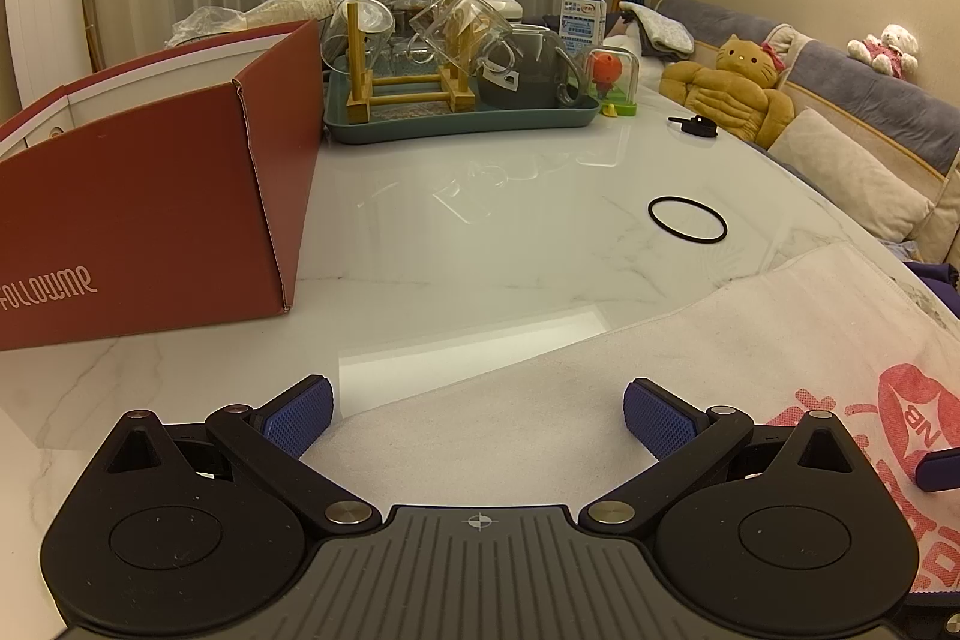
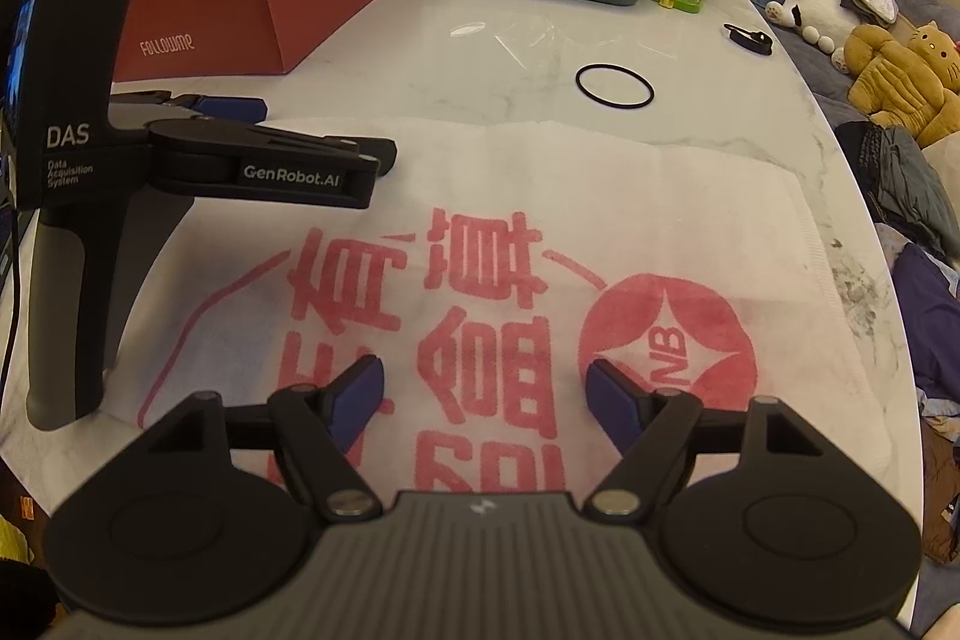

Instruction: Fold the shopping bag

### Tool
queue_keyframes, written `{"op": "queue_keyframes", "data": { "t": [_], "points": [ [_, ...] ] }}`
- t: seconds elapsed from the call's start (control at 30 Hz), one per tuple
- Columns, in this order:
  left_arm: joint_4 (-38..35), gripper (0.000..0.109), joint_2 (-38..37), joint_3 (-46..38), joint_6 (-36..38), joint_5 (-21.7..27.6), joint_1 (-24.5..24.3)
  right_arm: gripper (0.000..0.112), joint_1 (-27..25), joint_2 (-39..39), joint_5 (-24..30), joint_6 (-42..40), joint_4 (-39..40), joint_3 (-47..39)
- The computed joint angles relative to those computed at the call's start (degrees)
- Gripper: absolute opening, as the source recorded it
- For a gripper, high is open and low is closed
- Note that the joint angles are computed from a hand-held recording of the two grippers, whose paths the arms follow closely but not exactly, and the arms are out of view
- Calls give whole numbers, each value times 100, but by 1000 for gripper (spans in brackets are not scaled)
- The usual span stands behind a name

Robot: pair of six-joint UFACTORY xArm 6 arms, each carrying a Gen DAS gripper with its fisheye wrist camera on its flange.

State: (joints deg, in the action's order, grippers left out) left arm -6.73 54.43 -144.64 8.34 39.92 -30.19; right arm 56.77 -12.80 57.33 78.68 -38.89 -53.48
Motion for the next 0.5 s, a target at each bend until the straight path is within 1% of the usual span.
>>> {"op": "queue_keyframes", "data": {
  "t": [0.2, 0.5],
  "points": [
    [-5, 103, -47, 75, 6, -28, 1, 77, 36, 12, 21, 116, -66, 0],
    [-5, 103, -51, 82, 7, -31, 0, 78, 30, -15, -34, 62, -74, 41]
  ]
}}
